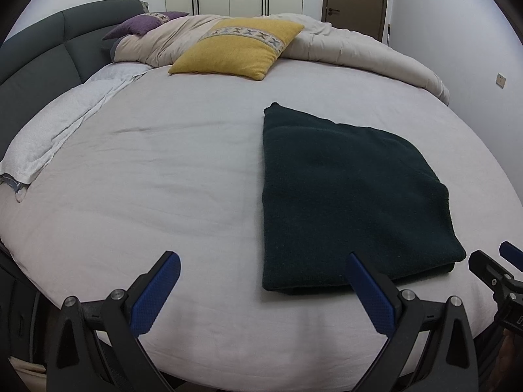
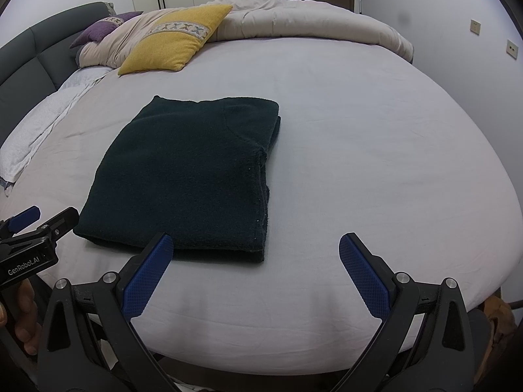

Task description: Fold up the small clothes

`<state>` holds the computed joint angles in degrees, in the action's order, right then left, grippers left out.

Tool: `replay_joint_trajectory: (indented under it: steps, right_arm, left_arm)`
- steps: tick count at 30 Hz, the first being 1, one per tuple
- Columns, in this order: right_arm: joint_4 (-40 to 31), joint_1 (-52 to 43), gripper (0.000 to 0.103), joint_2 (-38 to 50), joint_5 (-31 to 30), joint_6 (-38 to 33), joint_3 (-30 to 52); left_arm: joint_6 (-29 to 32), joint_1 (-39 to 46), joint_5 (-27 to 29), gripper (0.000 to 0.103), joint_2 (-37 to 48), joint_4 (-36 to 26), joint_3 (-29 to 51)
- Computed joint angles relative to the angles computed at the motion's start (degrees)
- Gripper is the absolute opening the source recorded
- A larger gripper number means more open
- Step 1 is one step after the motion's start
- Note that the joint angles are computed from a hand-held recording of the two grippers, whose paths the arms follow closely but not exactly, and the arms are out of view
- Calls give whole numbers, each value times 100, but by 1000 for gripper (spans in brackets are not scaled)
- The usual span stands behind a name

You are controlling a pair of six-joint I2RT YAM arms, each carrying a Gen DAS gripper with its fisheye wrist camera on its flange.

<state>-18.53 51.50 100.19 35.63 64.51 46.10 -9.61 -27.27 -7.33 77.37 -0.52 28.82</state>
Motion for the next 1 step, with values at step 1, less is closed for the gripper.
replay_joint_trajectory:
  steps: [1]
  right_arm:
    - [-6, 11, 103, 0, 7, 13, 2]
  left_arm:
    - [15, 2, -3, 103, -4, 8, -8]
